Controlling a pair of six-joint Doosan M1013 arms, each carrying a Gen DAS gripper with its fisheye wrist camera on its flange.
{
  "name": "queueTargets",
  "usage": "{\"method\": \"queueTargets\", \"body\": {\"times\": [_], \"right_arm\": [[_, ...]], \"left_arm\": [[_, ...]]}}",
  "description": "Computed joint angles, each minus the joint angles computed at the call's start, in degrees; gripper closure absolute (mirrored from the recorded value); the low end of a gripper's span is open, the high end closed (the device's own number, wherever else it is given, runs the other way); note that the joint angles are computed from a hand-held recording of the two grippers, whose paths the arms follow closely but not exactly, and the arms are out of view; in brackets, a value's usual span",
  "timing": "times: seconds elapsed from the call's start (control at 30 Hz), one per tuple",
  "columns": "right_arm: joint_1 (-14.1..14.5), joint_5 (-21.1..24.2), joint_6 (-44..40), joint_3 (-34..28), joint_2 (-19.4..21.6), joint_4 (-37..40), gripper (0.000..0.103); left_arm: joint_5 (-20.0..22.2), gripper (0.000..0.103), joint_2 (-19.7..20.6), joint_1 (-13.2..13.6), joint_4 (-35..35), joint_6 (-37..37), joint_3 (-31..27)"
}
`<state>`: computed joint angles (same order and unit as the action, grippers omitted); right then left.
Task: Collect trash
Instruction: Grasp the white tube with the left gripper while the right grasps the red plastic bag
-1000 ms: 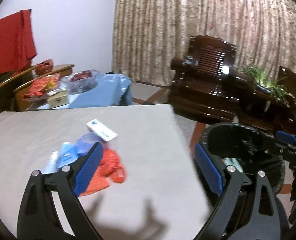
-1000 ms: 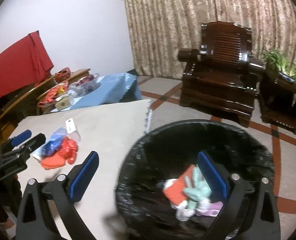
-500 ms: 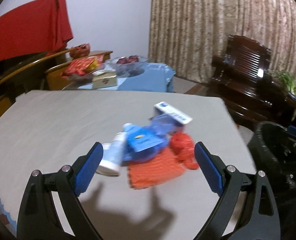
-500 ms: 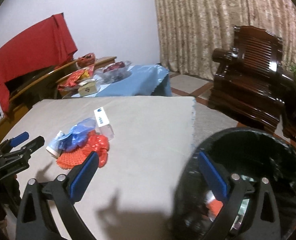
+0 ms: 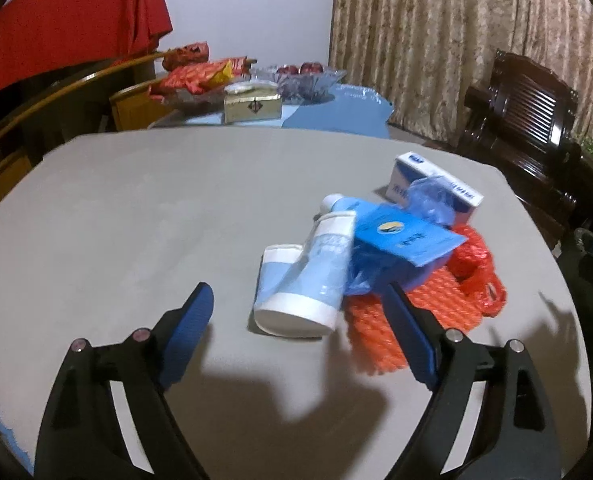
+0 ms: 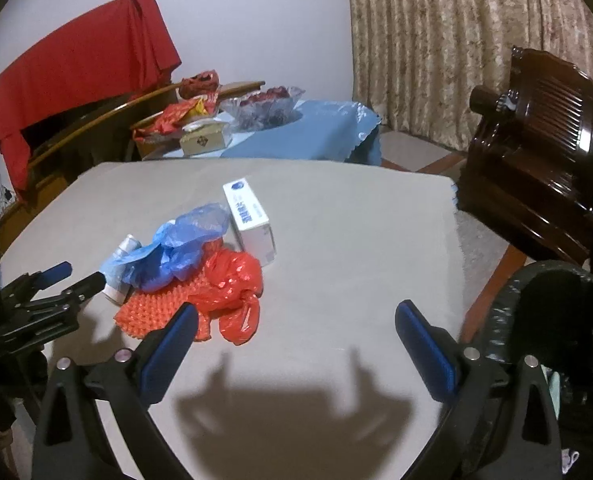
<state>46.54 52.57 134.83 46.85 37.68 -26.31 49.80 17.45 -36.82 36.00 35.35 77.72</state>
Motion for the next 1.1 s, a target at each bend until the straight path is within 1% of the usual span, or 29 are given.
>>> {"method": "queueTargets", "body": {"times": [0.23, 0.33, 0.37, 0.53, 0.63, 0.7, 0.73, 0.8, 0.93, 0.97, 1.0, 1.03, 1.07, 1.1], "right_arm": [[-0.2, 1.3, -2.0, -3.1, 2.4, 1.9, 0.007], [-0.3, 1.5, -2.9, -4.4, 3.3, 2.8, 0.007], [-0.4, 1.7, -3.3, -4.8, 3.6, 3.2, 0.007], [-0.8, 3.0, -5.1, -7.7, 5.7, 6.1, 0.012], [-1.0, 4.0, -6.5, -9.9, 7.1, 7.7, 0.015], [-1.1, 4.8, -7.1, -11.3, 8.0, 8.4, 0.017], [-1.2, 5.3, -7.5, -12.1, 8.6, 9.0, 0.018], [-1.4, 6.3, -8.6, -13.8, 9.7, 10.5, 0.024], [-1.5, 7.9, -10.6, -16.8, 11.5, 12.6, 0.031], [-1.6, 8.0, -11.3, -17.5, 11.9, 13.6, 0.036], [-1.7, 8.0, -11.8, -17.9, 12.1, 14.5, 0.045], [-1.8, 7.8, -12.4, -18.0, 12.2, 15.8, 0.050], [-2.0, 7.7, -13.2, -18.2, 12.3, 17.3, 0.062], [-2.0, 7.7, -13.9, -18.3, 12.3, 18.3, 0.066]], "left_arm": [[-0.8, 0.026, 1.7, 1.6, -3.9, 3.4, -1.1], [-1.0, 0.039, 2.3, 2.1, -6.5, 5.2, -1.7], [-1.4, 0.046, 2.3, 2.3, -7.7, 5.8, -1.7], [-2.2, 0.052, 2.1, 2.0, -7.4, 5.0, -1.3], [-2.7, 0.058, 1.8, 2.0, -6.8, 3.4, -0.9], [-3.0, 0.064, 1.5, 1.9, -6.6, 2.4, -0.5], [-3.1, 0.064, 1.3, 1.9, -6.5, 2.1, -0.4], [-2.9, 0.066, 1.1, 1.8, -6.2, 1.7, -0.3], [-2.6, 0.067, 0.8, 1.4, -5.4, 0.2, 0.2], [-2.7, 0.067, 0.6, 1.4, -5.2, -0.2, 0.5], [-2.7, 0.067, 0.5, 1.3, -5.1, -0.6, 0.7], [-2.8, 0.067, 0.3, 1.3, -5.1, -1.0, 0.9], [-2.9, 0.067, 0.2, 1.2, -5.2, -1.3, 1.0], [-3.0, 0.067, 0.0, 1.2, -5.1, -1.7, 1.1]]}}
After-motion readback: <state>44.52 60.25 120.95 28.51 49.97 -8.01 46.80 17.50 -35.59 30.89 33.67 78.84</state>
